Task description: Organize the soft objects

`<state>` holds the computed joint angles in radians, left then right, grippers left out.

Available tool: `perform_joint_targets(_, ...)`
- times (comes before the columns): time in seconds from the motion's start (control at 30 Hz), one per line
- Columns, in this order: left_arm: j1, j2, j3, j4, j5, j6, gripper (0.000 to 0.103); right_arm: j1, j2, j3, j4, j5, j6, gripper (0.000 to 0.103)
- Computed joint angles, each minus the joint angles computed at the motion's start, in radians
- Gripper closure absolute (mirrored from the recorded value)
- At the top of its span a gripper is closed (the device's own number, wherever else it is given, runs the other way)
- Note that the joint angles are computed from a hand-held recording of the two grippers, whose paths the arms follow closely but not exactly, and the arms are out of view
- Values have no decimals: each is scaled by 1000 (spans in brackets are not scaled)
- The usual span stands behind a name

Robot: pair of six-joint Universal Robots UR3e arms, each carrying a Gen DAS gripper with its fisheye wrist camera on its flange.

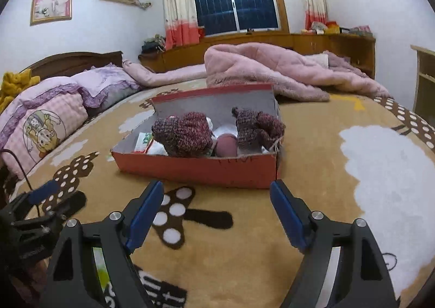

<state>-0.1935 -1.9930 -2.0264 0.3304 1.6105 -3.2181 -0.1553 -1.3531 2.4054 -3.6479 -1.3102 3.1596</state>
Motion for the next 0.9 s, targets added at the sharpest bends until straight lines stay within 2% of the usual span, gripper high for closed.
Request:
perform_joint_targets(0.1, -10, -58, 94, -40, -3, 15, 12, 58, 53, -43, -15, -110, -10, 21)
perform_joint_targets(0.2, -30, -140, 198, -18, 39, 55, 12, 60, 101, -96, 25, -86, -4, 21)
perform_joint_targets(0.27, -33, -185, 230, -4, 57, 64, 12, 84, 158, -144, 33, -133, -6, 21)
perform_joint_targets(0.33, -32, -219, 256, -37, 69, 50, 12, 96, 181, -223, 178, -164, 11, 21)
perform_joint_targets(0.37, -32, -225, 292, -120, 75, 36, 12, 87, 184, -227, 191, -165, 32, 21)
perform_joint_targets(0.4, -32, -227, 302, -139, 77, 31, 12, 68, 184, -209, 164, -146, 47, 21)
perform_joint_targets(0.5, -18, -225, 257, -57, 36, 38, 11, 22, 180, -138, 53, -97, 90, 21)
perform_joint_targets(0.6, -11, -227, 247, -39, 9, 53, 9, 24, 179, -119, 9, -79, 68, 21)
perform_joint_targets(0.77, -16, -230, 266, -77, 13, 55, 9, 98, 189, -123, -46, -163, 23, 21)
perform_joint_targets(0.9, -31, -232, 267, -75, 22, 72, 9, 128, 204, -157, -29, -204, 10, 21)
